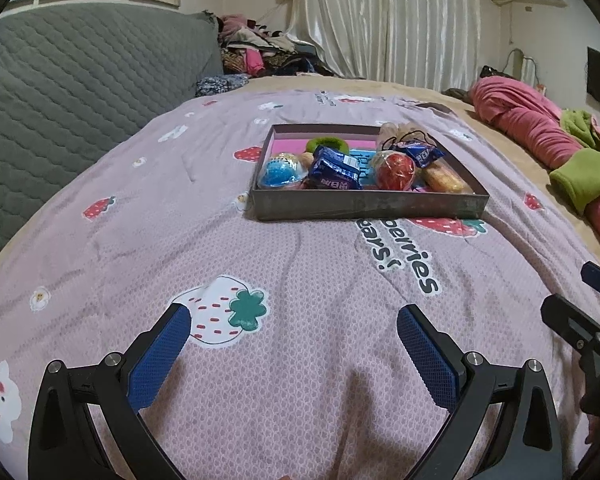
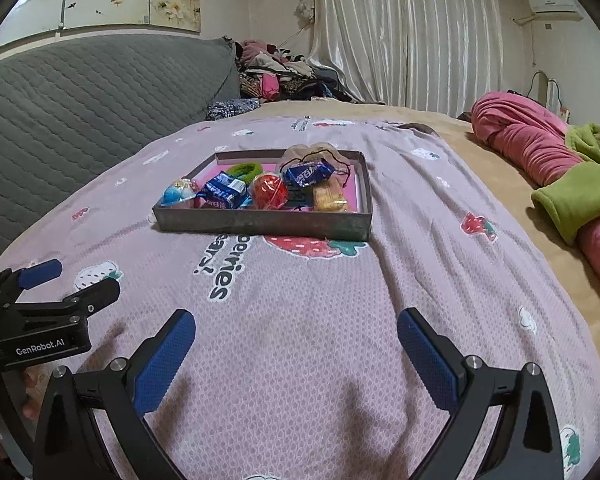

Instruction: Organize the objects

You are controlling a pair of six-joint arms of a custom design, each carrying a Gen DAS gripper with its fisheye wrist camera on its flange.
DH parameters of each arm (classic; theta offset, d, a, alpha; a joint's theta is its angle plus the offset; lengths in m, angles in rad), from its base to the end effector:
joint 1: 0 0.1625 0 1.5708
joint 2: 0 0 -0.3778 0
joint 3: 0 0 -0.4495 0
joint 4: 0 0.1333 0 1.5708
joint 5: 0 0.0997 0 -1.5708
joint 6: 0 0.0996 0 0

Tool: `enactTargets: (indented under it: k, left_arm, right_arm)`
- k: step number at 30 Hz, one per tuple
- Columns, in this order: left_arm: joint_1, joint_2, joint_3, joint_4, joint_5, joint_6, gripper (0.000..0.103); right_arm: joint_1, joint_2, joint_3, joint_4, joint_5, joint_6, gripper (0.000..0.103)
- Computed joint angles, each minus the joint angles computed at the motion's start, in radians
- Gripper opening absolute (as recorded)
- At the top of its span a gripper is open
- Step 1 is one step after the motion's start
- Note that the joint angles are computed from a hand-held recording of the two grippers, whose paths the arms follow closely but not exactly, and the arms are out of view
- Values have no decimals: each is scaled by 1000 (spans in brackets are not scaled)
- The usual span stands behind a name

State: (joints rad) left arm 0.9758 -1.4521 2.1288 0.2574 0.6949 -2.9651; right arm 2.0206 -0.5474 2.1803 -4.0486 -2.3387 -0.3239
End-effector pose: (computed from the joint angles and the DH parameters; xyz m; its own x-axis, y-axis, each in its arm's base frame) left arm -0.0241 -0.4099 0.1456 -0.6949 0.0979 -0.7124 0.5817 0.6589 -0.4769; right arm 0.2379 -0.3454 -0.0625 -0.7364 -0.0432 0.6752 -0.5517 0.6161 -0.5623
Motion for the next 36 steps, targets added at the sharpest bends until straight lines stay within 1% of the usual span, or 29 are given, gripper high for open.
enactTargets:
  k: [13,27,36]
  left_arm:
    - [-1,-5,21,-15,13,15,103]
    - [42,21,-2,-9,51,11,103]
    - [55,25,-6,-23,73,24,103]
  right_arm:
    - [-1,25,-9,-27,-3,-22,102]
    - [-11,37,-20,-21,4,-26,102]
    - [-25,37,-21,-14,15,-25,102]
